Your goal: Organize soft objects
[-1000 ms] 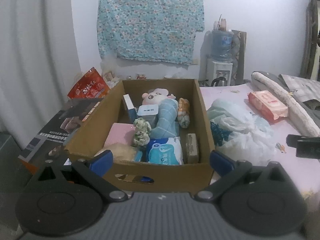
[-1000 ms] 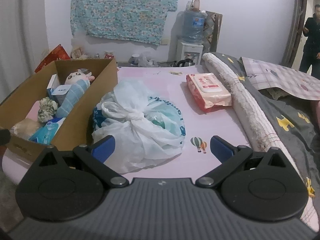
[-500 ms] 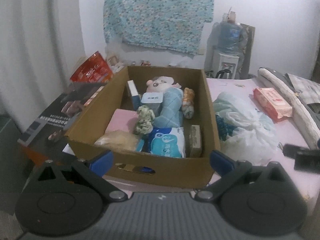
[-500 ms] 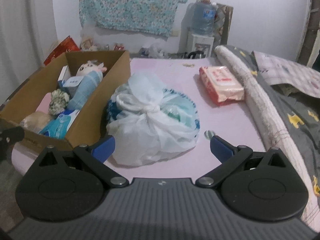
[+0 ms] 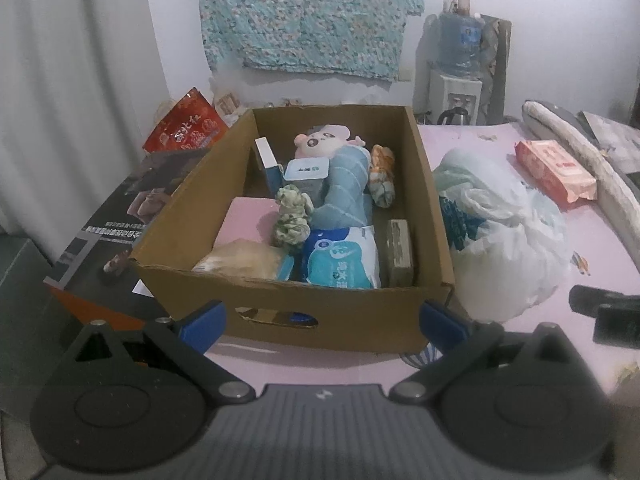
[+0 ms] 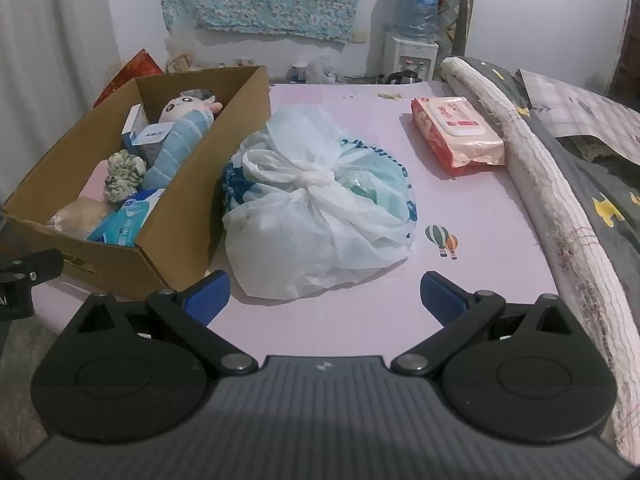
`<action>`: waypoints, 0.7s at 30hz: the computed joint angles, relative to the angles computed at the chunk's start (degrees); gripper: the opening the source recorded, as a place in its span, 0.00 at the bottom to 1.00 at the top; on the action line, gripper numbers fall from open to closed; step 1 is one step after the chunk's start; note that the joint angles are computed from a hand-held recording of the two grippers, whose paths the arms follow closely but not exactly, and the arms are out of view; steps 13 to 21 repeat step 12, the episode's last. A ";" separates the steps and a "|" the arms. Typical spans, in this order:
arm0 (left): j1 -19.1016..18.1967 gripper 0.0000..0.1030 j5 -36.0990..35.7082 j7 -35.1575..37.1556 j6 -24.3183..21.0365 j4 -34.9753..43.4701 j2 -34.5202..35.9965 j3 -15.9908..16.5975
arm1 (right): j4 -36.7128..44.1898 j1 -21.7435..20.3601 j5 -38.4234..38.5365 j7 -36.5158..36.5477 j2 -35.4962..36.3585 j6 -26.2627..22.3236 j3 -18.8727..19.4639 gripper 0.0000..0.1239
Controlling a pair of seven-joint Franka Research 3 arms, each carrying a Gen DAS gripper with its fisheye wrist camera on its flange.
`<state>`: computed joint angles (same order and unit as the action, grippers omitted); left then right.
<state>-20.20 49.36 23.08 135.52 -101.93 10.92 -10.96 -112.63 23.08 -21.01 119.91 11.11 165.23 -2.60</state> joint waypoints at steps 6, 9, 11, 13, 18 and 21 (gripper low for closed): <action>-0.27 1.00 -0.70 2.34 -0.27 1.07 0.96 -0.09 | 0.28 -0.07 0.26 0.36 0.30 -0.59 -0.15 0.82; -0.55 1.00 -0.51 2.76 -0.38 1.30 1.15 0.01 | 0.28 -0.11 0.09 0.30 0.33 -0.47 -0.23 0.82; -0.72 1.00 -0.41 2.97 -0.63 1.47 1.25 0.05 | 0.29 -0.09 -0.06 0.37 0.35 -0.49 -0.29 0.82; -0.75 1.00 -0.59 2.96 -0.68 1.54 1.28 0.05 | 0.30 -0.11 0.01 0.35 0.35 -0.57 -0.25 0.82; -0.75 1.00 -0.59 2.96 -0.68 1.54 1.28 0.05 | 0.30 -0.11 0.01 0.35 0.35 -0.57 -0.25 0.82; -0.75 1.00 -0.59 2.96 -0.68 1.54 1.28 0.05 | 0.30 -0.11 0.01 0.35 0.35 -0.57 -0.25 0.82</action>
